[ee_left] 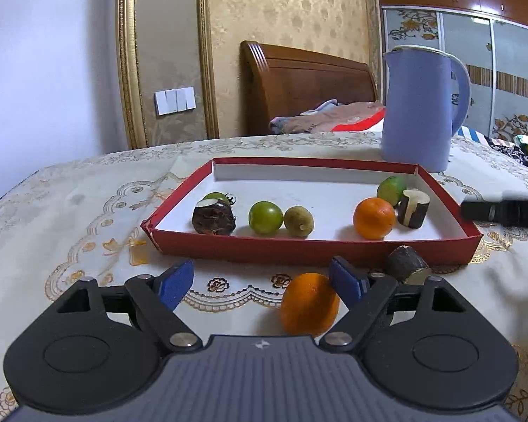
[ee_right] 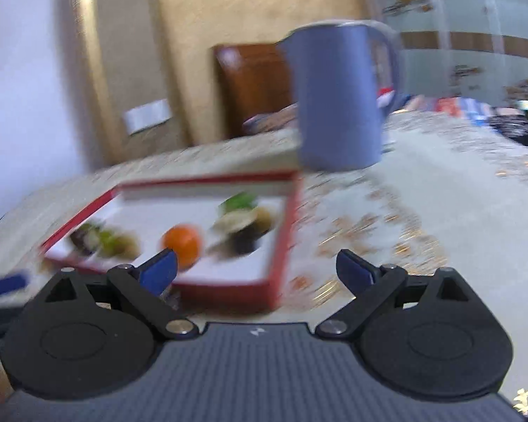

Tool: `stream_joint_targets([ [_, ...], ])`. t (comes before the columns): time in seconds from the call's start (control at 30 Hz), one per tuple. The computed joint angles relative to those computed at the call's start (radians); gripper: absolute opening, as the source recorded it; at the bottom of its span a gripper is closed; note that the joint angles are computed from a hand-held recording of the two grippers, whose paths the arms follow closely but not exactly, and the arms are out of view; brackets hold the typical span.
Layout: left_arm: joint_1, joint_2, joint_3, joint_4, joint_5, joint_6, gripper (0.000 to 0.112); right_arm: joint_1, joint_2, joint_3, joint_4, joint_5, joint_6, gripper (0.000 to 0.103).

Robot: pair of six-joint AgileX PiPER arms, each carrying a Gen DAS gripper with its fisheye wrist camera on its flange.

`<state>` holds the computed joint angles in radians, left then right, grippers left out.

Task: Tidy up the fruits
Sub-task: 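Withdraw both open grippers toward the mandarin and last dark chunk beside the tray, then close right gripper on the dark chunk while left gripper closes on the mandarin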

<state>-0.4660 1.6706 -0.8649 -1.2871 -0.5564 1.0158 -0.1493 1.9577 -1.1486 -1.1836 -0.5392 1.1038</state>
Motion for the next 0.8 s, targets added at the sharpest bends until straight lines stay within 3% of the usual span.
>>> stream_joint_targets([
  [0.1, -0.017, 0.009, -0.009, -0.003, -0.009, 0.04, 0.084, 0.008, -0.029, 0.057, 0.058, -0.026, -0.112, 0.096],
  [0.23, -0.021, 0.005, -0.005, 0.041, 0.039, 0.045, 0.084, 0.029, -0.047, 0.096, 0.207, 0.002, -0.26, 0.096],
  [0.3, -0.017, -0.012, 0.022, 0.134, 0.065, -0.029, 0.084, 0.024, -0.042, 0.084, 0.223, 0.017, -0.235, 0.097],
  [0.4, -0.027, -0.014, 0.025, 0.156, 0.091, -0.016, 0.084, 0.008, -0.023, 0.044, 0.112, 0.034, -0.096, 0.097],
  [0.5, -0.027, 0.004, -0.004, 0.071, 0.117, 0.084, 0.084, 0.012, -0.018, 0.037, 0.059, 0.035, -0.076, 0.097],
  [0.67, 0.008, 0.036, -0.071, -0.211, 0.154, 0.304, 0.085, 0.031, -0.032, 0.07, 0.101, 0.023, -0.182, 0.096],
  [0.8, 0.018, 0.048, -0.09, -0.294, 0.101, 0.323, 0.085, 0.047, -0.041, 0.083, 0.108, 0.035, -0.211, 0.096],
])
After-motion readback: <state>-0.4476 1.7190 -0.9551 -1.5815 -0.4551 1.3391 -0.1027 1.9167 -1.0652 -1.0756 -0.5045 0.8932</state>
